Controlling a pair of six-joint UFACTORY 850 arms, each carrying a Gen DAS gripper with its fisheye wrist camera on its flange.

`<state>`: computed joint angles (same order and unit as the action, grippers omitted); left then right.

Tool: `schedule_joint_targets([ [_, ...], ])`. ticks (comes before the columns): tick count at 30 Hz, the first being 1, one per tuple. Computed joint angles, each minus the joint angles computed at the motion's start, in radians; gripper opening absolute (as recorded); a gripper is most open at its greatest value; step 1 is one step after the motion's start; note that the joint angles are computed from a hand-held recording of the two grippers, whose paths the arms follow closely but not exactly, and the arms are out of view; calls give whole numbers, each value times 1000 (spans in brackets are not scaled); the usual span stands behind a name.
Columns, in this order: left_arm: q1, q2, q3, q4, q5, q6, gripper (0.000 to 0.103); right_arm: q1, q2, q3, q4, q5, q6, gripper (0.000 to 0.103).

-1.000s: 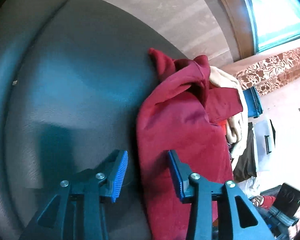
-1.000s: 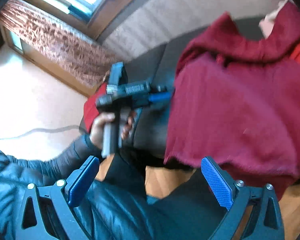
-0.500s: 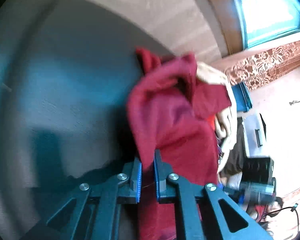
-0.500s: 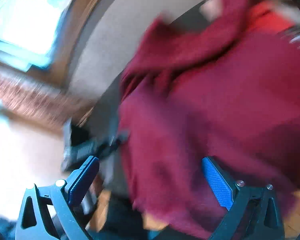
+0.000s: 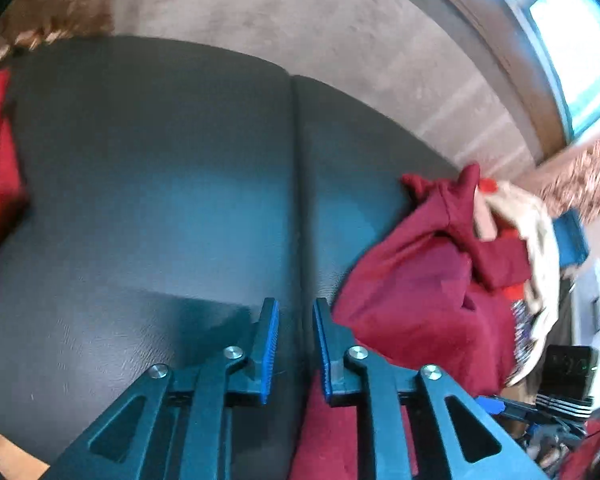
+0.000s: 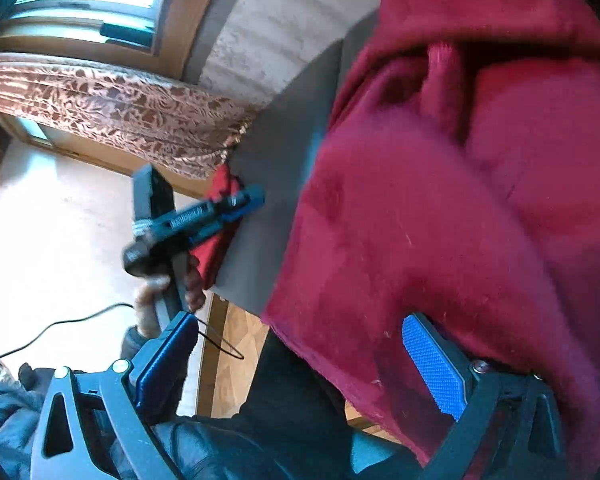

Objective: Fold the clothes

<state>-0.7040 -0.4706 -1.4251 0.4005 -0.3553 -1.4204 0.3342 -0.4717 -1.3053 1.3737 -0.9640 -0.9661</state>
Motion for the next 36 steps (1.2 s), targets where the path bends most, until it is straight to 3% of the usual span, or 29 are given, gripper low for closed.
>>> schedule_joint_targets([
  [2, -5, 21, 27, 36, 32, -48, 18, -22, 26, 12, 10, 45, 3, 103],
  [5, -32, 4, 7, 70, 67, 6, 19, -66, 48, 33, 69, 105, 0, 103],
  [8, -60, -45, -57, 64, 80, 109, 20, -72, 47, 18, 118, 268, -23, 103],
  [12, -78, -154, -198, -143, 36, 409, 21, -46, -63, -133, -122, 419, 209, 103],
  [16, -89, -254, -312, -184, -104, 467, 19, -21, -147, -247, -334, 506, 344, 103],
  [19, -88, -221, -243, -124, -69, 364, 18, -2, -199, -336, -509, 527, 463, 103],
  [23, -94, -191, -199, -36, -146, 246, 14, 22, -299, -501, -771, 523, 689, 103],
  [26, -104, -180, -187, -16, -187, 211, 6, 56, -395, -676, -1012, 448, 860, 103],
  [33, -142, -181, -223, 89, -458, 121, 7, 132, -659, -1148, -1130, 213, 693, 103],
  [35, -153, -179, -221, 119, -569, 72, 11, 127, -683, -1198, -1051, 160, 577, 103],
  [36, -153, -161, -190, 132, -577, 39, 11, 121, -674, -1185, -1009, 150, 529, 103],
])
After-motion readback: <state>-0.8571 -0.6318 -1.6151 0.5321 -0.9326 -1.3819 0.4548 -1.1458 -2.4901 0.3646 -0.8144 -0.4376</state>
